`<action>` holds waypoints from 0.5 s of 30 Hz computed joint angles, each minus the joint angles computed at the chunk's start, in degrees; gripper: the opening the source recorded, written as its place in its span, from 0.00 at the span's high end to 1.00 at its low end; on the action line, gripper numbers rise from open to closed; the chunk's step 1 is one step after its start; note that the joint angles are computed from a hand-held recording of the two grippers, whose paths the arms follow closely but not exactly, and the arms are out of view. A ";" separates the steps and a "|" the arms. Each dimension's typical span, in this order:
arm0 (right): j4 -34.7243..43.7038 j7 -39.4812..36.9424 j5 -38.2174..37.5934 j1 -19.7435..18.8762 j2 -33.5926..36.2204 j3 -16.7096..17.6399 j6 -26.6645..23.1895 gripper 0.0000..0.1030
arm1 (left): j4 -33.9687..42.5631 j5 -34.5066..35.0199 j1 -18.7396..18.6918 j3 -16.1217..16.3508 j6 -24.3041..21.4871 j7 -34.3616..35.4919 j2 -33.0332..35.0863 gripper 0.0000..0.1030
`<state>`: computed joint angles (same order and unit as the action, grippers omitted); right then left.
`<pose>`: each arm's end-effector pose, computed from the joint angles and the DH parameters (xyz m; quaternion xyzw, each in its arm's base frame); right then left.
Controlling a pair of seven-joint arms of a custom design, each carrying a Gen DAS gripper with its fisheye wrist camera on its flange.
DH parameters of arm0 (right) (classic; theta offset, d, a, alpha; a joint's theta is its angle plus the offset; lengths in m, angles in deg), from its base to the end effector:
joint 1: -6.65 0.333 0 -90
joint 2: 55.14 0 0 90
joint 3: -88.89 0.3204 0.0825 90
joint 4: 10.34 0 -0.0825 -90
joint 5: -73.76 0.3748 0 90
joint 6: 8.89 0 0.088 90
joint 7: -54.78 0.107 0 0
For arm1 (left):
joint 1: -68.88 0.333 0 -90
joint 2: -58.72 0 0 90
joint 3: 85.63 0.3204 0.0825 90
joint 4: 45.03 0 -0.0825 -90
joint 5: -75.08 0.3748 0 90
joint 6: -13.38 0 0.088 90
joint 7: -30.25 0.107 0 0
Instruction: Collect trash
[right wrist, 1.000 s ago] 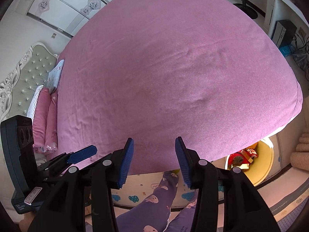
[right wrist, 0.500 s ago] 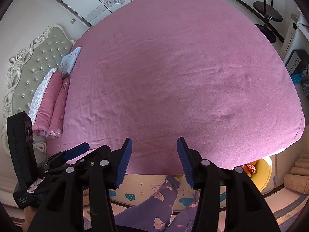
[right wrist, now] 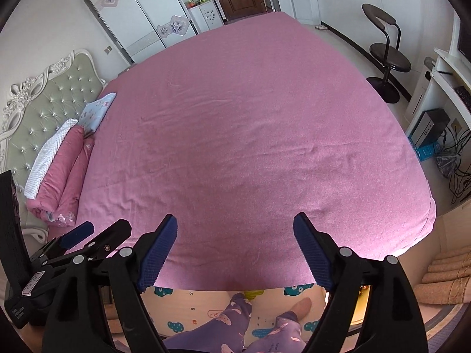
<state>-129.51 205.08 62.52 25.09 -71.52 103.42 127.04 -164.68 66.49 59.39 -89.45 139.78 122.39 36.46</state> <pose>0.4187 0.2869 0.6149 -0.5407 0.7851 -0.1123 0.2805 0.4515 -0.1177 0.6433 -0.6068 0.7524 -0.2290 0.1149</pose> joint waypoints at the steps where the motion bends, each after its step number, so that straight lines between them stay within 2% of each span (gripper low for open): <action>1: -0.08 0.36 -0.65 -0.17 -0.25 0.19 0.15 0.22 | -0.03 0.47 0.19 -0.18 0.37 -0.21 -0.31 0.04; 3: 0.15 1.57 -2.33 -0.65 -0.46 0.82 0.09 0.17 | -0.27 0.84 0.24 -0.21 1.33 -0.24 -0.83 0.04; 7: 0.30 2.89 -4.16 -1.07 -0.61 1.26 0.51 0.14 | -0.32 0.64 -0.22 0.02 2.38 0.25 -1.20 0.04; 15: 0.25 4.25 -5.44 -0.92 -0.78 1.50 0.89 0.14 | -1.23 -1.12 -1.18 1.12 5.40 2.67 -2.61 0.04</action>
<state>-129.26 209.34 57.08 24.17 -72.31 104.92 127.93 -165.91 65.37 58.21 -88.33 145.18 125.06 33.85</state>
